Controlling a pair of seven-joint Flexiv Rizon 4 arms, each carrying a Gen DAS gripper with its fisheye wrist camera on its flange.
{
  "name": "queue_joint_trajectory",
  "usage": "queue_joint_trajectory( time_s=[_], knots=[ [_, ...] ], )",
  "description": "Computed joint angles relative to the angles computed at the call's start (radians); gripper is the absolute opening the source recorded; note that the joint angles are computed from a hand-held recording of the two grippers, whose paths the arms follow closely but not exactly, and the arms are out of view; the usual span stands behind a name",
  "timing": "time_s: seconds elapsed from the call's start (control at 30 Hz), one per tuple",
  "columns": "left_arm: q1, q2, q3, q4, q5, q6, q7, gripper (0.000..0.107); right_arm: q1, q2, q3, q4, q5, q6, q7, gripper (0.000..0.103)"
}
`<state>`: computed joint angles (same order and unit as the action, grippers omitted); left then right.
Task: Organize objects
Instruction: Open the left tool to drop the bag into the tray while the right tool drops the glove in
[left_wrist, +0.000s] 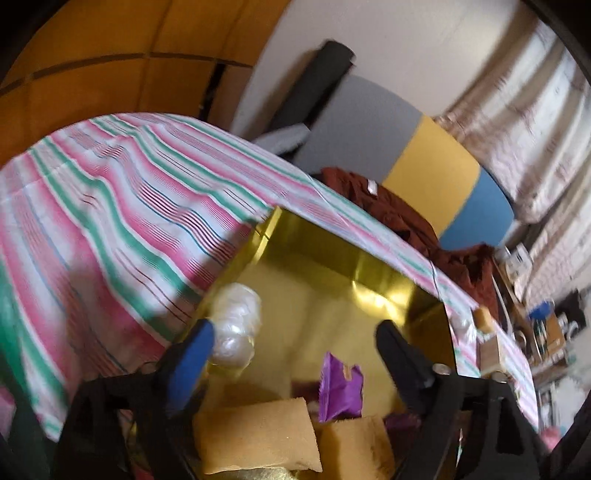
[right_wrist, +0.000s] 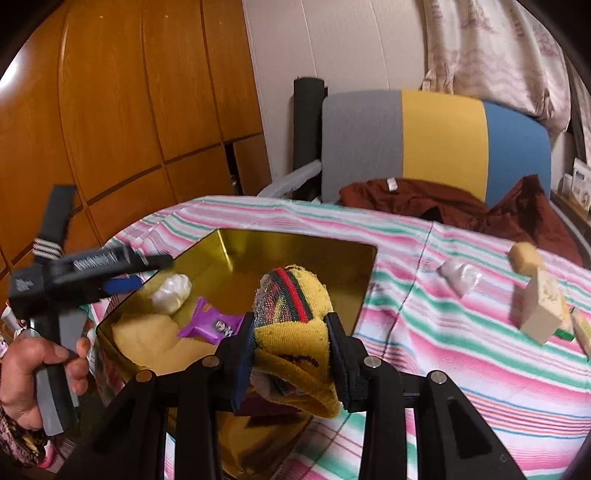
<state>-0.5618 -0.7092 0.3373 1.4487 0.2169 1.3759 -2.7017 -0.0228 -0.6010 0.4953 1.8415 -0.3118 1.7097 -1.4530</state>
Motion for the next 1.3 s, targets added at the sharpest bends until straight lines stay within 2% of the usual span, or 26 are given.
queue_joint_trajectory(
  time_s=[0.1,0.23,0.5,0.63,0.77,0.83,0.97,1.3],
  knots=[
    [-0.026,0.016,0.040,0.000,0.017,-0.014,-0.043,0.097,-0.014,-0.026,0.041,-0.045,0.002,-0.072,-0.006,0.036],
    [-0.040,0.035,0.058,-0.005,0.049,-0.037,-0.096,0.100,0.009,-0.057,0.054,-0.119,0.044,-0.168,-0.027,0.036],
    [-0.013,0.052,0.011,-0.022,0.106,-0.065,-0.129,0.102,0.085,-0.106,0.023,-0.250,0.146,-0.292,-0.039,0.038],
    [-0.001,0.052,-0.012,-0.027,0.116,-0.064,-0.123,0.102,0.108,-0.122,0.011,-0.295,0.194,-0.361,-0.062,0.047],
    [0.001,0.051,-0.021,-0.034,0.123,-0.071,-0.119,0.102,0.198,-0.079,-0.123,-0.254,0.201,-0.328,-0.035,0.050],
    [0.003,0.049,-0.028,-0.038,0.124,-0.076,-0.114,0.102,0.218,-0.061,-0.154,-0.232,0.216,-0.297,-0.041,0.051],
    [0.009,0.046,-0.042,-0.042,0.121,-0.080,-0.105,0.102,0.217,-0.031,-0.168,-0.186,0.241,-0.220,-0.055,0.051],
    [0.009,0.021,-0.081,-0.085,0.113,-0.122,-0.041,0.103,0.180,0.010,-0.168,-0.130,0.234,-0.164,-0.045,0.051]
  ],
)
